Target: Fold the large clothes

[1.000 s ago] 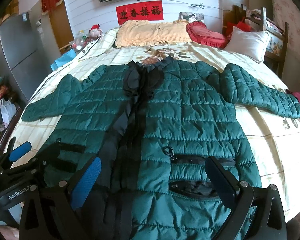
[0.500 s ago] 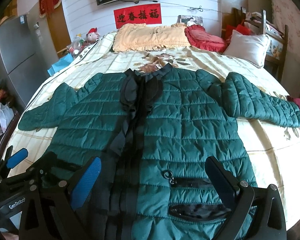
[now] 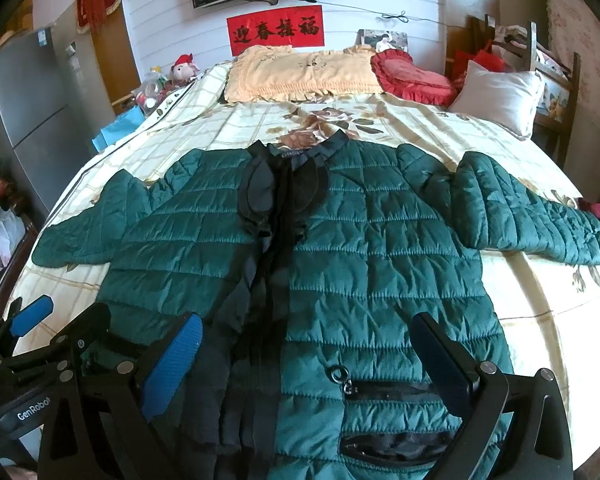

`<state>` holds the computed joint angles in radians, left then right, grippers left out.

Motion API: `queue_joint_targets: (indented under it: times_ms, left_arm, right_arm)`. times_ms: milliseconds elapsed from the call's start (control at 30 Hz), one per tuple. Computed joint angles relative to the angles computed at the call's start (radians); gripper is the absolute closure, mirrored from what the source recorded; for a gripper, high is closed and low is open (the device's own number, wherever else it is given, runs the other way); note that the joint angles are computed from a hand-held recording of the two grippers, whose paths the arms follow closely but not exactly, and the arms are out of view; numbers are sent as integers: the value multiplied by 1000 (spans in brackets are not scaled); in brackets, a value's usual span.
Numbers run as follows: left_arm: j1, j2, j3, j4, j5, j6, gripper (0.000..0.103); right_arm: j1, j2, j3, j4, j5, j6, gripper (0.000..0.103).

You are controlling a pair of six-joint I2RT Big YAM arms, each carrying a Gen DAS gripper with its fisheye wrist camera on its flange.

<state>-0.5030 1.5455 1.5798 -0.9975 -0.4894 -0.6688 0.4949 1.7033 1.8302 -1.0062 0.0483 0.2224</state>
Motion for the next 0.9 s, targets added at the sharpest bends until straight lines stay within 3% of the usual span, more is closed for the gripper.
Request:
queue_joint_targets:
  times_ms: [900]
  left_arm:
    - [139,91,128,-32,28,35,1]
  right_arm:
    - [-1,243,356,-99,24,-14,0]
